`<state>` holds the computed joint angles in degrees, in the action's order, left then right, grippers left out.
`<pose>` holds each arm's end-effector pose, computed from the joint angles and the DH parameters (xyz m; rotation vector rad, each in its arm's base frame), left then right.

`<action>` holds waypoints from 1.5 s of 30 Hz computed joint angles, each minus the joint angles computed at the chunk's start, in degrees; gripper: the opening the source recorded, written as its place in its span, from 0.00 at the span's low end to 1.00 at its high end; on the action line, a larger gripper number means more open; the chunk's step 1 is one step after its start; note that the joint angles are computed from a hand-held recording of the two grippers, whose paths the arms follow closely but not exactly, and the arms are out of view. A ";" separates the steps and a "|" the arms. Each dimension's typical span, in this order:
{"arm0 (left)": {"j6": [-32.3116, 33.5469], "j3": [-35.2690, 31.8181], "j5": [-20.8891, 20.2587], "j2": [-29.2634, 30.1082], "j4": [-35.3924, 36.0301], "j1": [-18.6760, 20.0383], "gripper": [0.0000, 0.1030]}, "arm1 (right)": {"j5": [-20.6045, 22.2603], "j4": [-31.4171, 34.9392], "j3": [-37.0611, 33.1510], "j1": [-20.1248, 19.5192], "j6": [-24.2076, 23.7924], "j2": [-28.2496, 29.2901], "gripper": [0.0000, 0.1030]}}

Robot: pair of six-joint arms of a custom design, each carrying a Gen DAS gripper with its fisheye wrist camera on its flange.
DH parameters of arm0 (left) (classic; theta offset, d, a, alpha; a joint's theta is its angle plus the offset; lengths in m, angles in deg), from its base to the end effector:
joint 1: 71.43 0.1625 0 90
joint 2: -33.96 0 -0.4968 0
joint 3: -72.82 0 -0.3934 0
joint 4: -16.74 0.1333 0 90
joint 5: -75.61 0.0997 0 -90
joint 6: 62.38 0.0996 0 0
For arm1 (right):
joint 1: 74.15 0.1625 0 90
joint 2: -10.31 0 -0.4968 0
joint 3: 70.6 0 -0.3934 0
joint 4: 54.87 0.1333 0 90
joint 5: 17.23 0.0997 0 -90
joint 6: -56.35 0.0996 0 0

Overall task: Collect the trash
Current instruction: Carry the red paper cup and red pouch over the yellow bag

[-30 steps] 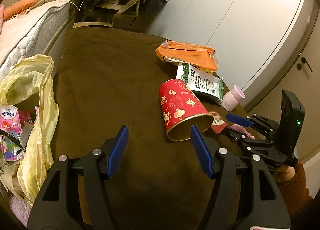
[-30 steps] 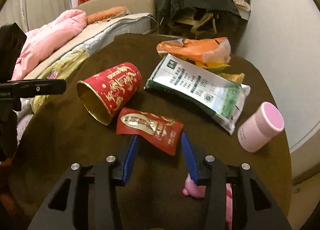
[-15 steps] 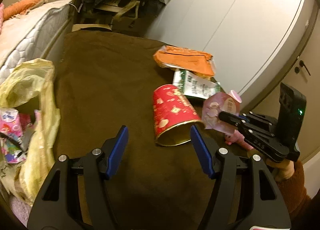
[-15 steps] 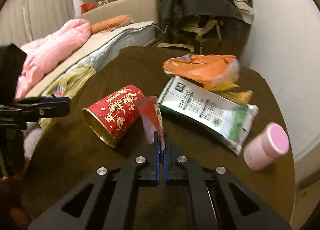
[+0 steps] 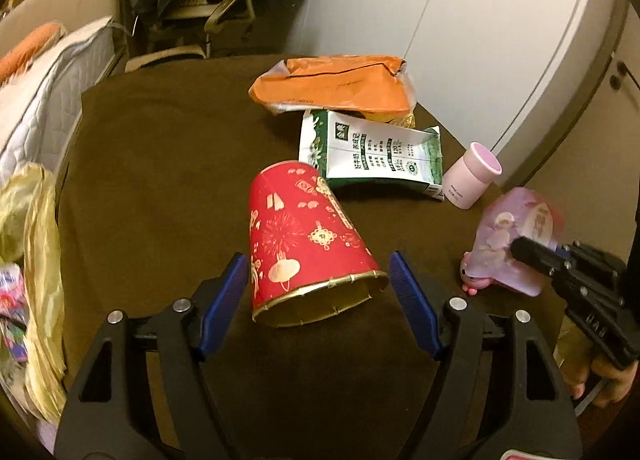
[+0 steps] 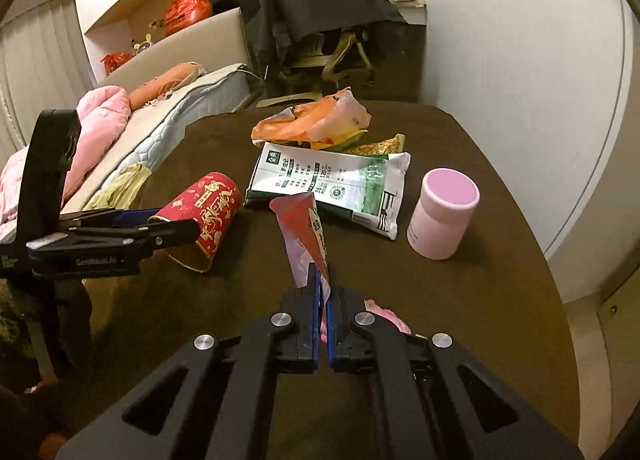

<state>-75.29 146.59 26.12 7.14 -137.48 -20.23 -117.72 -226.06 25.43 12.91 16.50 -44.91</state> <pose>-0.3655 -0.7706 0.0565 0.4286 2.4973 -0.7528 0.0781 -0.7255 0.3034 0.7413 -2.4991 0.8048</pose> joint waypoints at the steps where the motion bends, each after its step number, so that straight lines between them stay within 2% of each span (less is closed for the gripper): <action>1: -1.18 0.27 -0.46 -0.32 0.03 0.12 0.64 | 0.20 -0.06 0.16 -0.08 0.04 -0.10 0.04; 4: -2.37 1.09 -0.64 -1.12 -0.30 0.12 0.62 | 0.65 -0.07 0.45 -0.06 0.03 -0.25 0.04; 9: -1.13 4.47 -1.66 -3.15 -5.76 -0.32 0.59 | 1.79 -0.27 0.60 0.18 -0.04 -0.45 0.04; 19: 1.64 12.33 1.18 -8.66 -16.23 -1.97 0.56 | 2.92 -0.18 -0.54 3.25 -1.89 0.31 0.04; 28: 2.97 21.28 8.76 -16.26 -24.70 -3.07 0.56 | 3.54 2.14 -4.20 9.18 -4.28 3.90 0.04; 36: 1.18 28.88 14.55 -24.20 -28.13 -1.94 0.56 | 1.85 4.18 -7.63 13.96 -5.54 8.66 0.04; 41: 0.90 32.78 14.43 -28.40 -29.11 -0.67 0.56 | -0.16 5.38 -10.04 16.51 -4.76 11.92 0.04; 45: 0.13 35.06 12.22 -31.32 -29.73 0.69 0.56 | -1.31 5.82 -11.52 18.16 -5.16 14.07 0.04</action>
